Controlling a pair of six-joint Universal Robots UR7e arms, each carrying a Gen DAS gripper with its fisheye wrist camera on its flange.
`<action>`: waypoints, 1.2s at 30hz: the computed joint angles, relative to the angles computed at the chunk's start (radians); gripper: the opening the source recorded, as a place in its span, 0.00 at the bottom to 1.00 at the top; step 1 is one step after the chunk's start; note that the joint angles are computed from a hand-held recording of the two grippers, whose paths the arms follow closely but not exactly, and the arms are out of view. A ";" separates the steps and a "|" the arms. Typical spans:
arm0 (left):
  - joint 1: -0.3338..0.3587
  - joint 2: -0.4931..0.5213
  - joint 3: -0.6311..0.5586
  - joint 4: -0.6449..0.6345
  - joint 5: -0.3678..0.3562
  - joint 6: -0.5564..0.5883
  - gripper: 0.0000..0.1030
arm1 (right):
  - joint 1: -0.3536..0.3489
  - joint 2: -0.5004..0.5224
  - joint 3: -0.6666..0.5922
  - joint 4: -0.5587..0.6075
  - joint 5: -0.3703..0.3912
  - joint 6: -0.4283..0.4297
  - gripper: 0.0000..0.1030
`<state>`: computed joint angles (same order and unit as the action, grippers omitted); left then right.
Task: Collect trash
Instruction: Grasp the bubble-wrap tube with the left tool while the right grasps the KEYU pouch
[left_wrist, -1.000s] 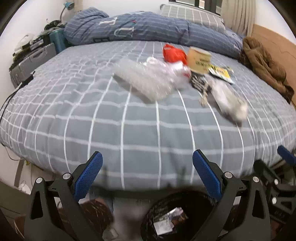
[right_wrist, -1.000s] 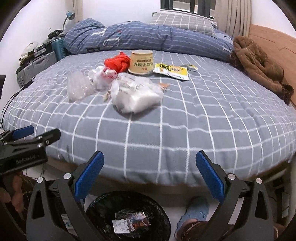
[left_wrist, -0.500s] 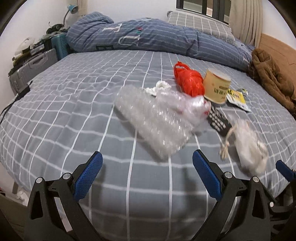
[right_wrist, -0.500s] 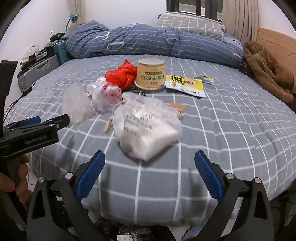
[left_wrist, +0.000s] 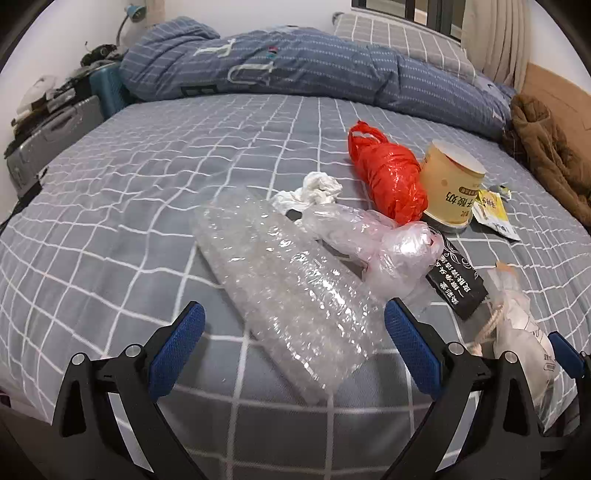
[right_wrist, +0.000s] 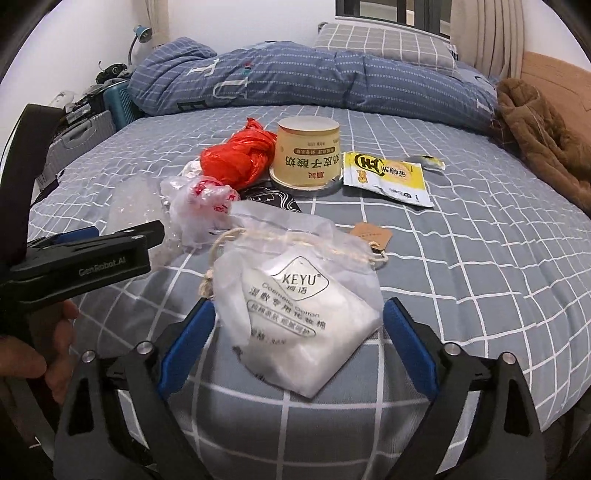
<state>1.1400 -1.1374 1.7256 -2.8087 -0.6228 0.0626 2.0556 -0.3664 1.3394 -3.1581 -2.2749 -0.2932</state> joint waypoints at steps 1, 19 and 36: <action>0.001 0.004 -0.005 0.001 0.000 0.001 0.93 | -0.001 0.002 -0.003 0.001 0.000 -0.001 0.85; 0.030 0.008 -0.022 0.091 -0.079 -0.022 0.40 | -0.018 -0.010 -0.004 0.097 0.010 0.058 0.56; -0.016 -0.044 0.023 0.067 -0.049 0.002 0.35 | 0.004 -0.025 0.029 -0.001 0.004 -0.030 0.54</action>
<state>1.1240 -1.1811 1.7489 -2.7421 -0.6718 0.0646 2.0593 -0.3913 1.3682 -3.1587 -2.2714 -0.3232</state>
